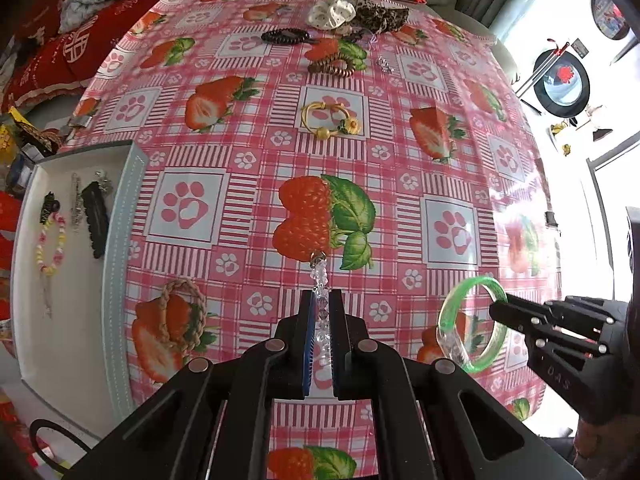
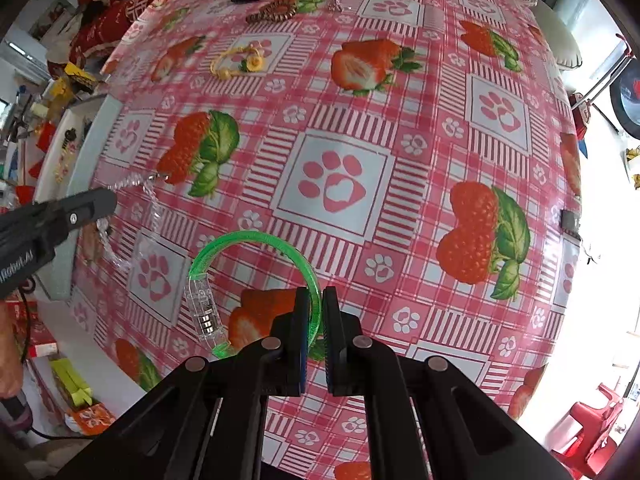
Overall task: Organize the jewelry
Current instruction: 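Carry the green bangle and crystal bracelet over the tray and open both tools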
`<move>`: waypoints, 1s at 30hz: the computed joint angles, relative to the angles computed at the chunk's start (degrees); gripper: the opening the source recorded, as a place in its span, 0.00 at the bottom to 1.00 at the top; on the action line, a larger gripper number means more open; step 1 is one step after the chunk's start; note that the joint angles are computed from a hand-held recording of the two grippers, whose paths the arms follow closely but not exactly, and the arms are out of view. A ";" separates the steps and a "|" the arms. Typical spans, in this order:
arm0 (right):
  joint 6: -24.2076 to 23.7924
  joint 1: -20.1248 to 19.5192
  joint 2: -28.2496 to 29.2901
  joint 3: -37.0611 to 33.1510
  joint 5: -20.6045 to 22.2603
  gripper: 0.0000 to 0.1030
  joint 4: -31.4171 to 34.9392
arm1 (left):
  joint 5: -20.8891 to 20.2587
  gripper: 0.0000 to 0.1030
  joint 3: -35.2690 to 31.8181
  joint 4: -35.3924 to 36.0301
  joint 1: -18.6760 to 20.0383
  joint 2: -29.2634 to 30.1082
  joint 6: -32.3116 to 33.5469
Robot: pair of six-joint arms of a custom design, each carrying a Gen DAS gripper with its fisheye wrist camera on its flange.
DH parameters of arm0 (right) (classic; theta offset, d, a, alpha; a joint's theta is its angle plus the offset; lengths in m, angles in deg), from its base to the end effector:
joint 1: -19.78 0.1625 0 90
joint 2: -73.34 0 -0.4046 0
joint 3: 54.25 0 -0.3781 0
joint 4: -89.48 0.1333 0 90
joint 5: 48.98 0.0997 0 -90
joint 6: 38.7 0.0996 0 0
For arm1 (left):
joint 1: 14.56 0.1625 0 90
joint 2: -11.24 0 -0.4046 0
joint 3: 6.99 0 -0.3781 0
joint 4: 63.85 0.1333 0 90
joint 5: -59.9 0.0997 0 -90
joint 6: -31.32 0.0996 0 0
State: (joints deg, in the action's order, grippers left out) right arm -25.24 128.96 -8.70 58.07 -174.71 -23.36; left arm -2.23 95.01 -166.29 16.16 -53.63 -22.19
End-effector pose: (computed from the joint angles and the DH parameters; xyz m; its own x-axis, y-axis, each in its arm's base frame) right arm 0.2257 -0.4201 0.2795 -0.7973 -0.1108 0.5933 -0.1441 0.9895 -0.0089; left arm -0.3612 -0.4239 0.1789 -0.7967 0.1381 -0.5884 0.2364 0.9672 -0.0931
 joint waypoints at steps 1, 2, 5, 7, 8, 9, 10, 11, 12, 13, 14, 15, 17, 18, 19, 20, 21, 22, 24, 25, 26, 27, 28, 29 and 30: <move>-0.83 -0.61 -0.86 0.41 0.12 0.06 -0.23 | -0.02 0.13 -0.15 0.37 -0.19 -0.26 -0.41; -0.78 -0.43 -0.63 -0.28 0.36 0.06 0.06 | 0.03 0.13 -0.30 0.86 -0.45 -0.61 -0.90; -0.64 0.09 -0.68 -1.24 0.82 0.06 0.63 | 0.40 0.13 -0.78 2.37 -1.11 -1.43 -2.24; -0.35 0.49 -0.37 -2.33 1.44 0.06 1.18 | 0.80 0.13 -1.18 3.56 -1.58 -2.05 -3.13; -0.20 0.68 -0.10 -2.88 1.77 0.06 1.33 | 1.05 0.13 -1.40 4.26 -1.83 -2.43 -3.65; -0.14 0.87 0.11 -3.41 2.09 0.06 1.52 | 1.28 0.13 -1.60 4.96 -2.03 -2.83 -4.24; -0.10 1.06 -0.02 -3.73 2.37 0.06 1.82 | 1.45 0.13 -1.80 5.47 -2.14 -3.05 -4.72; -0.13 1.26 0.28 -4.17 2.70 0.06 1.80 | 1.76 0.13 -1.98 6.20 -2.35 -3.48 -5.46; -0.24 1.48 0.58 -4.61 3.02 0.06 1.76 | 2.09 0.13 -2.11 6.94 -2.54 -3.93 -6.26; -0.36 1.69 0.84 -4.99 3.27 0.06 1.76 | 2.32 0.13 -2.24 7.49 -2.65 -4.22 -6.82; -0.48 1.91 1.13 -5.36 3.53 0.06 1.74 | 2.59 0.13 -2.38 8.13 -2.75 -4.60 -7.48; -0.52 2.09 1.26 -5.63 3.70 0.06 1.83 | 2.97 0.13 -2.45 8.78 -2.88 -5.18 -8.26; -0.52 2.53 1.60 -6.30 4.11 0.06 2.09 | 3.65 0.13 -2.39 9.62 -3.05 -6.15 -9.37; -0.55 2.81 1.96 -6.70 4.19 0.06 2.19 | 3.88 0.13 -2.30 10.00 -3.08 -6.75 -9.87; -0.59 3.14 2.37 -7.11 4.22 0.06 2.22 | 3.90 0.13 -2.16 10.11 -3.06 -7.23 -10.17; -0.64 3.50 2.83 -7.52 4.26 0.06 2.16 | 3.87 0.13 -2.01 10.30 -2.95 -7.89 -10.45; -0.66 3.81 3.18 -7.84 4.28 0.06 2.09 | 3.95 0.13 -1.90 10.55 -2.88 -8.38 -10.60; -0.67 4.19 3.67 -8.25 4.32 0.06 1.91 | 4.23 0.13 -1.74 11.01 -2.81 -9.09 -10.63; -0.57 4.90 4.67 -8.98 4.46 0.06 1.54 | 4.94 0.13 -1.48 11.84 -2.62 -10.34 -10.41; -0.51 5.35 5.34 -9.37 4.55 0.06 1.16 | 5.15 0.13 -1.34 12.08 -2.55 -10.84 -10.41; -0.47 5.70 5.90 -9.69 4.61 0.06 0.85 | 5.42 0.13 -1.15 12.27 -2.35 -11.53 -10.22; -0.38 6.16 6.71 -10.08 4.67 0.06 0.35 | 5.65 0.13 -0.97 12.53 -2.16 -12.25 -9.94; -0.13 6.64 7.60 -10.48 4.64 0.06 -0.14 | 5.87 0.13 -0.86 13.01 -1.90 -13.05 -9.58; 0.38 7.16 8.59 -10.99 4.62 0.06 -0.49 | 6.02 0.13 -0.76 13.52 -1.58 -13.94 -9.16; 1.01 7.61 9.51 -11.47 4.74 0.06 -0.70 | 6.20 0.13 -0.66 14.07 -1.27 -14.84 -8.74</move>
